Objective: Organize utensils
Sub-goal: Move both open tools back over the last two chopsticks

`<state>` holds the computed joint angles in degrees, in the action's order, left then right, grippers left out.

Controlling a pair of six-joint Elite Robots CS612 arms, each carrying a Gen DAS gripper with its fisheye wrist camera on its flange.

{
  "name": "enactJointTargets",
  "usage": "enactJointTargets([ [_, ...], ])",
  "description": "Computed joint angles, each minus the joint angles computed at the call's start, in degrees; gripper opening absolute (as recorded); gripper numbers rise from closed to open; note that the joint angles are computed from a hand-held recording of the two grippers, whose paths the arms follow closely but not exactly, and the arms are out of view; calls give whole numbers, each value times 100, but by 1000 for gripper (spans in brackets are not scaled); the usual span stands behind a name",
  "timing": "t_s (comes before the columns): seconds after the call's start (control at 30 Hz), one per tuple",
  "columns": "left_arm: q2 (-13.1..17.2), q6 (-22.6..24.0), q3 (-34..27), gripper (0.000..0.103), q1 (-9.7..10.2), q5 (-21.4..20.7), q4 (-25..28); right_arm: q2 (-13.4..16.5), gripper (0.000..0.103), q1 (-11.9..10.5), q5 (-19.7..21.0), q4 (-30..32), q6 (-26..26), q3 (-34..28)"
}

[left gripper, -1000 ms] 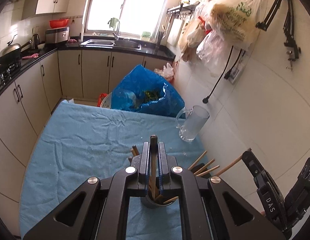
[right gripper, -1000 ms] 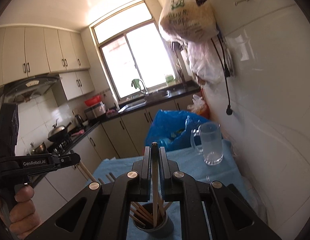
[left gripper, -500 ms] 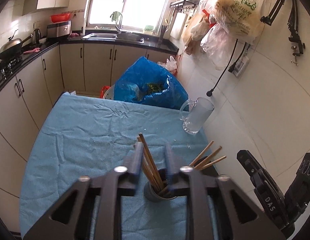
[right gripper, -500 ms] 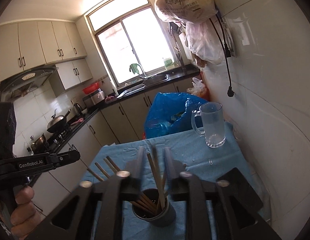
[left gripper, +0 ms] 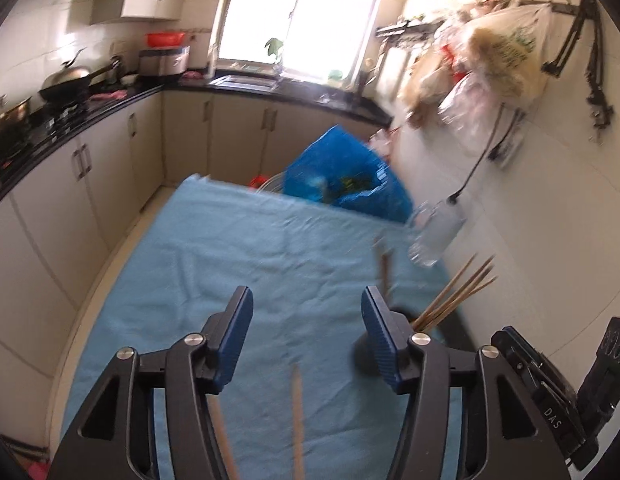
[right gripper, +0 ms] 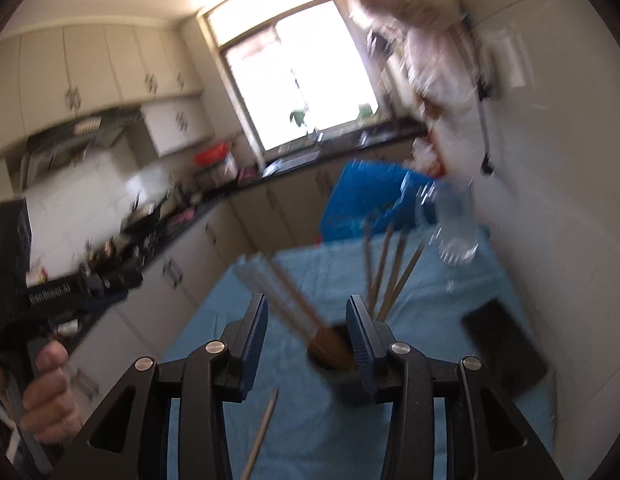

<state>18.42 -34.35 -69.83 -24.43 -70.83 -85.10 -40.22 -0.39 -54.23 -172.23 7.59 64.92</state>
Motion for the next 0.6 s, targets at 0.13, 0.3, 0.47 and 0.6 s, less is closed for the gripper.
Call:
enactJointTargets([
  [0.13,333,-498,-469,58,129,-137,871,43,47,147,-58,779,-582,64],
  [0.3,597,-1267,-671,58,409,-869,1868,256,47,309,-14,2137,-1049,-258],
  [0.47,729,-1667,-816,58,530,-1040,2275,534,47,469,-78,3248,-1368,-823],
  [0.6,731,-1676,-797,58,518,-878,2527,785,47,623,-414,3845,-1483,-1349],
])
